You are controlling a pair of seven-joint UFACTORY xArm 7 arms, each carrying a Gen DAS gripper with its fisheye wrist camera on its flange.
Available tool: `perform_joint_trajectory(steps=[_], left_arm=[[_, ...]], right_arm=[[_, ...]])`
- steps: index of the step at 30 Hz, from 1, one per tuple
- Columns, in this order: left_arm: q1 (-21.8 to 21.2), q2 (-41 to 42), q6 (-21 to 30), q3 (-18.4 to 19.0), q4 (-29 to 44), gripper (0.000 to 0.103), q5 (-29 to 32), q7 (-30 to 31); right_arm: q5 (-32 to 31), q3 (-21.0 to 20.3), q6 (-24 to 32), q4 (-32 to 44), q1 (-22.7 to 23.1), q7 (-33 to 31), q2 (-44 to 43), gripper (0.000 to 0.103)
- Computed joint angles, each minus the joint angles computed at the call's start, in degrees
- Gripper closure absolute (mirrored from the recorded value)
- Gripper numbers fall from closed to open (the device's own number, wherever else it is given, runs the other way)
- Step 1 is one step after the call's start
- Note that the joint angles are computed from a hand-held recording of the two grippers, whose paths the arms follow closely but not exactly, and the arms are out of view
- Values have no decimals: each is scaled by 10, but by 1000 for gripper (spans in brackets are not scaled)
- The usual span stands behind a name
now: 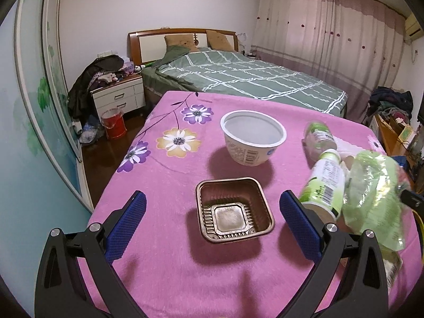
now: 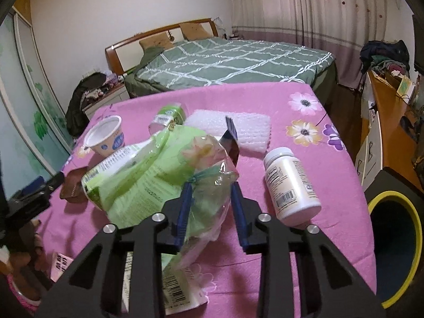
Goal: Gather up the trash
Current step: 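Reach the right tool to the crumpled foil wrapper and grasp it, then lift the foil wrapper with the right tool away from the pile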
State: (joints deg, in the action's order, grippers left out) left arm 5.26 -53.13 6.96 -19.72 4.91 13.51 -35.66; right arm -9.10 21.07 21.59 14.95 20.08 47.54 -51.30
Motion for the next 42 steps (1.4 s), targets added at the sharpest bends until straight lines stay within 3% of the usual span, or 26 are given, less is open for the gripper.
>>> perform_joint_trajectory(steps=[9,12,15,21,26,34,42], left_arm=[[19,-9,-17,-21,-13,4,10,-4],[-11,-36,25,-5,-23,4,11,8],[-23,-43,36,4,-25,4,13,13],[-32,-51,37,10,-27,4,14,16],[-38,-50,31,14,-27,4,12,21],[-43,-53,31,12,-27,4,9,20],[-50,-58,28,14,-31,4,5,20]], right_arm=[[14,-6,9,-13,29,10,-70,89],[23,-13,13,-19,44,7,-103,90],[32,-21,12,-24,56,2,-140,90],[31,-10,37,-21,37,0,-208,90],[45,-40,42,-35,39,-18,-249,90],[61,-43,18,-24,36,-45,-223,90],[65,-33,29,-24,31,-51,-105,85]])
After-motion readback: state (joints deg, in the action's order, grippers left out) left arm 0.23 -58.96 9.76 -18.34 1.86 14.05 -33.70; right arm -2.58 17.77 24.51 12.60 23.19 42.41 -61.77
